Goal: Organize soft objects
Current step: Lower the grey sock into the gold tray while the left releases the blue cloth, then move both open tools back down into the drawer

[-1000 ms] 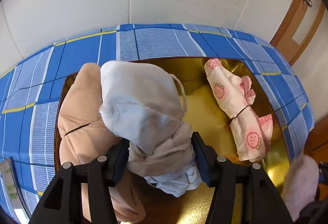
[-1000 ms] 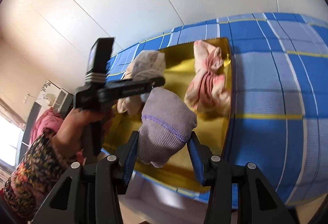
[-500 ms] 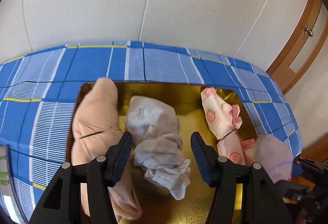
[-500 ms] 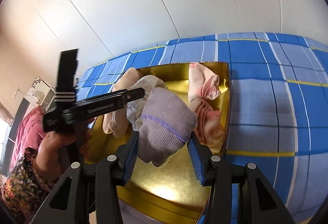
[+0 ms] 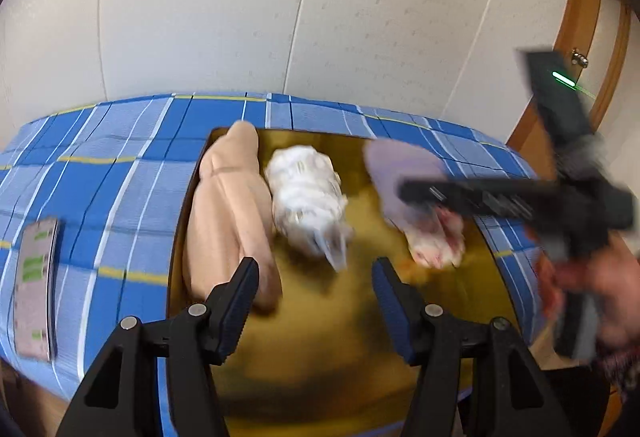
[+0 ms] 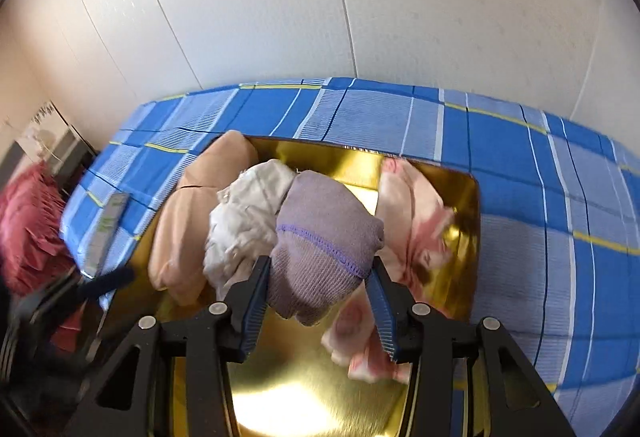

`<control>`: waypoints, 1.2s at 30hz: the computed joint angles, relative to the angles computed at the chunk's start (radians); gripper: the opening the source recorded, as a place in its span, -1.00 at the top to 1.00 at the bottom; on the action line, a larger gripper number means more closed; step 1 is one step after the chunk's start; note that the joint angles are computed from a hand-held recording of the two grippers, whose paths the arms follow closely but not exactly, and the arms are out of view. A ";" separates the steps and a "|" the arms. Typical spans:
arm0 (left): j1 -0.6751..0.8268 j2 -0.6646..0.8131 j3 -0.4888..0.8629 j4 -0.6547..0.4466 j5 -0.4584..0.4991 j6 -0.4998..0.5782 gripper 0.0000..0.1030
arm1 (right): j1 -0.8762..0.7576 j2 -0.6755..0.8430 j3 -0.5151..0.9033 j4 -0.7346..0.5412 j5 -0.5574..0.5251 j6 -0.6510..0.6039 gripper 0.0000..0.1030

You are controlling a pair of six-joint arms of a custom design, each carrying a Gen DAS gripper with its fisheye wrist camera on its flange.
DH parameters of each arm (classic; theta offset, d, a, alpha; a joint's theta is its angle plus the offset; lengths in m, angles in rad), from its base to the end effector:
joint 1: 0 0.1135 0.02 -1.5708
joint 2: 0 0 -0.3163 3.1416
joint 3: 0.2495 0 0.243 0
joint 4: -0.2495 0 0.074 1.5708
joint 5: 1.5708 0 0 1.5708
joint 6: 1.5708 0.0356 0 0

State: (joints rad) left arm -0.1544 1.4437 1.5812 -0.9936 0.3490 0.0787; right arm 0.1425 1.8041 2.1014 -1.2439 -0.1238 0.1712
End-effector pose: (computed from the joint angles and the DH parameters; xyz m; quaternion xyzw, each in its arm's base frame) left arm 0.2702 -0.0544 0.4378 0.1676 0.9093 -0.1756 0.3381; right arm 0.3603 0.0561 0.4589 -0.0054 0.9500 0.1060 0.2935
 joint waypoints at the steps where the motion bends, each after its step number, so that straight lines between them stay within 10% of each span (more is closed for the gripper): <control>1: 0.006 -0.026 -0.028 0.006 0.010 -0.002 -0.15 | 0.005 0.021 0.023 -0.007 0.017 -0.002 0.06; 10: 0.000 -0.294 -0.332 0.095 0.006 0.006 -0.15 | 0.022 0.134 0.140 -0.009 0.137 -0.008 -0.19; 19: -0.128 -0.430 -0.437 0.135 -0.055 -0.004 -0.15 | 0.014 -0.052 -0.059 0.138 0.140 -0.035 -0.46; 23: -0.214 -0.505 -0.491 0.142 -0.106 -0.006 -0.15 | 0.142 -0.334 -0.376 0.441 0.462 -0.141 -1.00; 27: -0.343 -0.556 -0.566 0.119 -0.204 0.000 -0.15 | 0.251 -0.506 -0.549 0.496 0.695 -0.114 -1.00; 36: -0.355 -0.480 -0.713 0.063 -0.193 -0.039 -0.15 | 0.297 -0.822 -0.770 0.247 0.412 0.098 -1.00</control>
State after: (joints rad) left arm -0.5099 0.9640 0.8679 -0.9308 0.1562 0.0394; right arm 0.4393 0.9816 1.3313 -0.9966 0.2880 0.2690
